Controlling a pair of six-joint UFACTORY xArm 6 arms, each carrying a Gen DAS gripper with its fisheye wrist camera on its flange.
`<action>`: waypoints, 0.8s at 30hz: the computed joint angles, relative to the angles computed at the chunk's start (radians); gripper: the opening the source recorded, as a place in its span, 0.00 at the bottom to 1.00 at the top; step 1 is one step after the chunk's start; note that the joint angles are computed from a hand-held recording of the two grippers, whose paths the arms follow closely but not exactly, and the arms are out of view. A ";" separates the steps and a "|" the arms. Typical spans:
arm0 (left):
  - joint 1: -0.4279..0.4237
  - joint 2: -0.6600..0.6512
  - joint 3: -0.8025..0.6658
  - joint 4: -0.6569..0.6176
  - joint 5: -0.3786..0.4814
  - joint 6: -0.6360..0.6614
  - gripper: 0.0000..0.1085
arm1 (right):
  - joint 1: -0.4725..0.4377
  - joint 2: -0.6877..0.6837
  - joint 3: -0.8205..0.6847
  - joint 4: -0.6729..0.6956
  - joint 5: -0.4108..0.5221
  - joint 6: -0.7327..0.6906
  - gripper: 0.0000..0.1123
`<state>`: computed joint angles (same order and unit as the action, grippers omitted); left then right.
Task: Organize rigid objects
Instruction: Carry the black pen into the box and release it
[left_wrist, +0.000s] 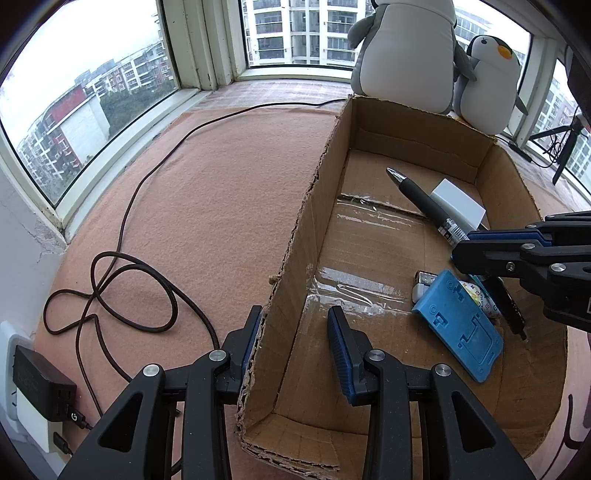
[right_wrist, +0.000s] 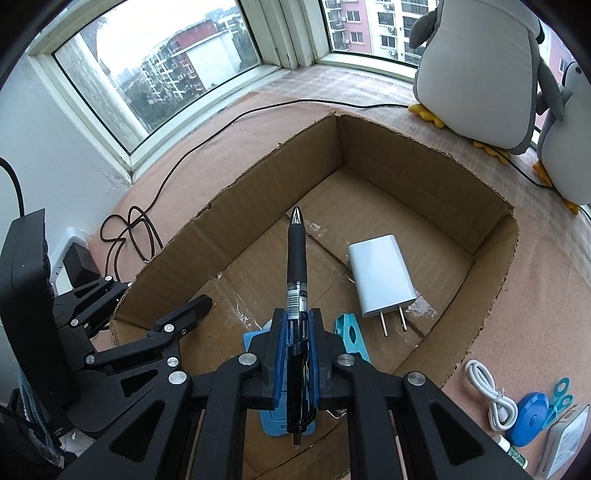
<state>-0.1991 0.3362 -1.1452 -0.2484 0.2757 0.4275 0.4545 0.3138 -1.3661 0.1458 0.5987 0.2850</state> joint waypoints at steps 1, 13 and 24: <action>0.000 0.000 0.000 -0.001 0.000 0.001 0.35 | 0.000 0.002 -0.002 0.004 0.002 -0.005 0.10; 0.001 -0.002 0.003 -0.002 -0.002 0.002 0.35 | 0.004 -0.077 0.077 -0.068 -0.074 0.086 0.46; 0.001 -0.003 0.004 0.001 -0.002 0.002 0.35 | -0.020 -0.239 0.235 -0.235 -0.098 0.275 0.50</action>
